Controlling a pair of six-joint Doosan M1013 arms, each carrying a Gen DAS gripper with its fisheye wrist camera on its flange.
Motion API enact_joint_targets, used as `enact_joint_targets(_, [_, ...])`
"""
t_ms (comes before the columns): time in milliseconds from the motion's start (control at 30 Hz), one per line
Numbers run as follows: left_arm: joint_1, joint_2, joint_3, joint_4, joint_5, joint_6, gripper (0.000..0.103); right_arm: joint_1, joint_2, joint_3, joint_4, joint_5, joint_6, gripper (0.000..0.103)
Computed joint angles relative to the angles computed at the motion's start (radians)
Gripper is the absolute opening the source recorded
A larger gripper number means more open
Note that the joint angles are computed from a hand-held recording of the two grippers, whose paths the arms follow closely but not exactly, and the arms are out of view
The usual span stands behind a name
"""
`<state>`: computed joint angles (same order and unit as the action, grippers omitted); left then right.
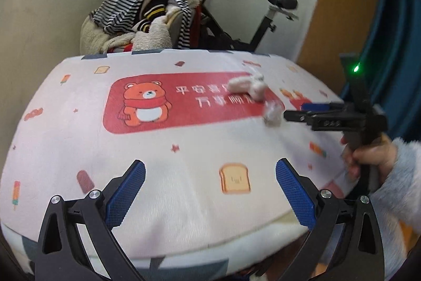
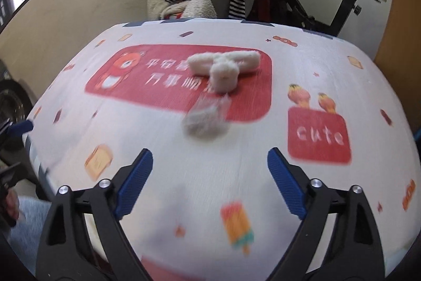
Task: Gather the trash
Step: 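Move the right tool to the clear plastic wrapper and grasp it, then grasp the white fluffy toy with the left tool while the right tool holds the wrapper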
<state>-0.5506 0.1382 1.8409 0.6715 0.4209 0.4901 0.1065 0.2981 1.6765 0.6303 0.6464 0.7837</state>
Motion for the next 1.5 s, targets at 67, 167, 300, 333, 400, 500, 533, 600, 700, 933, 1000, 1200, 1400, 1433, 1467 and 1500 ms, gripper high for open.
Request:
enact_joint_targets(67, [0.017, 0.011, -0.013, -0.034, -0.011, 0.014, 0.097, 0.003, 0.033, -0.042, -0.006, 0.033, 0.037, 0.080])
enact_joint_targets(167, [0.032, 0.027, -0.032, -0.056, -0.002, 0.031, 0.097, 0.010, 0.066, -0.088, -0.015, 0.071, 0.060, 0.075])
enact_joint_targets(300, [0.041, 0.037, -0.044, -0.056, -0.002, 0.028, 0.097, 0.013, 0.098, -0.126, -0.033, 0.105, 0.073, 0.072])
enact_joint_targets(333, [0.044, 0.041, -0.048, -0.063, -0.001, 0.034, 0.097, 0.013, 0.105, -0.134, -0.042, 0.122, 0.075, 0.068])
enact_joint_targets(400, [0.046, 0.044, -0.050, -0.074, -0.004, 0.044, 0.097, 0.016, 0.115, -0.150, -0.041, 0.135, 0.071, 0.056])
enact_joint_targets(500, [0.042, 0.048, -0.056, -0.067, 0.004, 0.046, 0.097, 0.015, 0.118, -0.155, -0.030, 0.145, 0.053, 0.044])
enact_joint_targets(533, [0.040, 0.050, -0.059, -0.057, 0.012, 0.040, 0.097, 0.014, 0.116, -0.150, -0.022, 0.146, 0.047, 0.040])
enact_joint_targets(600, [0.038, 0.054, -0.064, -0.061, 0.017, 0.049, 0.097, 0.006, 0.105, -0.137, 0.006, 0.141, 0.019, 0.038])
enact_joint_targets(700, [0.045, 0.066, -0.081, -0.114, -0.004, 0.098, 0.097, -0.003, 0.082, -0.107, 0.048, 0.117, -0.027, 0.036])
enact_joint_targets(933, [0.094, 0.166, -0.208, -0.535, -0.070, 0.468, 0.091, -0.044, 0.028, -0.045, 0.066, 0.033, -0.043, 0.035])
enact_joint_targets(1000, [0.100, 0.207, -0.263, -0.577, -0.049, 0.528, 0.089, -0.049, 0.020, -0.038, 0.062, 0.018, -0.037, 0.035])
enact_joint_targets(1200, [0.119, 0.345, -0.456, -0.648, 0.096, 0.658, 0.064, -0.088, 0.008, -0.028, 0.095, 0.023, -0.028, 0.035])
enact_joint_targets(1400, [0.081, 0.425, -0.559, -0.485, 0.223, 0.814, 0.061, -0.127, 0.005, -0.030, 0.084, 0.041, -0.016, 0.035])
enact_joint_targets(1433, [0.078, 0.435, -0.573, -0.482, 0.237, 0.841, 0.055, -0.129, 0.006, -0.032, 0.071, 0.044, -0.006, 0.035])
enact_joint_targets(1467, [0.080, 0.445, -0.586, -0.506, 0.254, 0.872, 0.040, -0.130, 0.003, -0.031, 0.067, 0.046, -0.002, 0.035])
enact_joint_targets(1500, [0.080, 0.455, -0.599, -0.511, 0.273, 0.877, 0.035, -0.133, 0.001, -0.031, 0.057, 0.050, 0.002, 0.035])
